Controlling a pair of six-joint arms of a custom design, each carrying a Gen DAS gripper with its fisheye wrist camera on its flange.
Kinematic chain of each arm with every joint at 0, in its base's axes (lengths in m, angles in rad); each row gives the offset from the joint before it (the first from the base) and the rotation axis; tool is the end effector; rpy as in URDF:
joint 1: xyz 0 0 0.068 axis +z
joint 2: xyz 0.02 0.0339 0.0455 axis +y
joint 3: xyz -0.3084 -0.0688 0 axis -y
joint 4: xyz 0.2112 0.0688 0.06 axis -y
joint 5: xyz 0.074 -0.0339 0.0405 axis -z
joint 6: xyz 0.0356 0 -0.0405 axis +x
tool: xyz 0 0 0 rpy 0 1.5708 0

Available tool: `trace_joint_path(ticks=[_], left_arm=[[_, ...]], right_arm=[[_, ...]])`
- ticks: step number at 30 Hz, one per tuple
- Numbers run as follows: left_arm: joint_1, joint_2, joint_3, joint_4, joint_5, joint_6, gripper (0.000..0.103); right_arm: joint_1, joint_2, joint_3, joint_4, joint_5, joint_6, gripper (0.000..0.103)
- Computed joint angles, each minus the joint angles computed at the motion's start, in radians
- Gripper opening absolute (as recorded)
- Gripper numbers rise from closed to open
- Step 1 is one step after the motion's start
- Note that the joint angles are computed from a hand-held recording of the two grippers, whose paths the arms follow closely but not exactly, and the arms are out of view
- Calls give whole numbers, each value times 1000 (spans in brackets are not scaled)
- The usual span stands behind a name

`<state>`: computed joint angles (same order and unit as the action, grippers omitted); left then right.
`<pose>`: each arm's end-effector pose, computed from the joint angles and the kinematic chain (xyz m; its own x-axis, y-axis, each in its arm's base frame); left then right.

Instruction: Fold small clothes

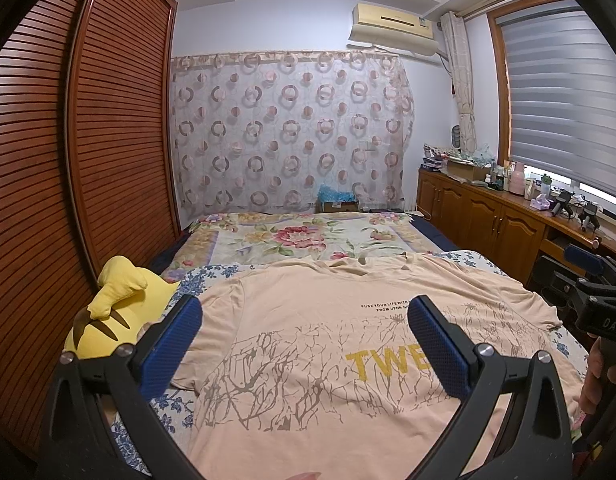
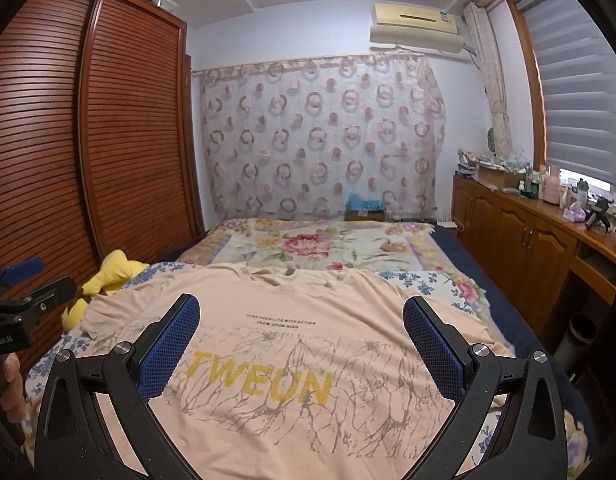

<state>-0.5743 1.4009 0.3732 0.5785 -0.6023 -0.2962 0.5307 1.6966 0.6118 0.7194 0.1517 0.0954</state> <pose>0.1969 -0.1034 0.2228 -0.3543 -0.0572 -0.9334 -0.0881 0.9957 -0.0276 0.2721 0.1535 0.2217 -0.3428 -0.0920 -0.9349 -0.3475 0.9370 0.0352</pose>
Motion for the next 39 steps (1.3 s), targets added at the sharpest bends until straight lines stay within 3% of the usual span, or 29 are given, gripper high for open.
trace_joint_path(ticks=[18, 32, 39], left_arm=[[27, 7, -11, 6, 23, 13, 103], [300, 108, -105, 135, 254, 84, 103], [431, 157, -146, 203, 370, 136, 103]], right_arm=[[2, 11, 31, -38, -18, -15, 103], [78, 160, 135, -58, -32, -44, 103], [74, 221, 190, -80, -98, -41, 103]])
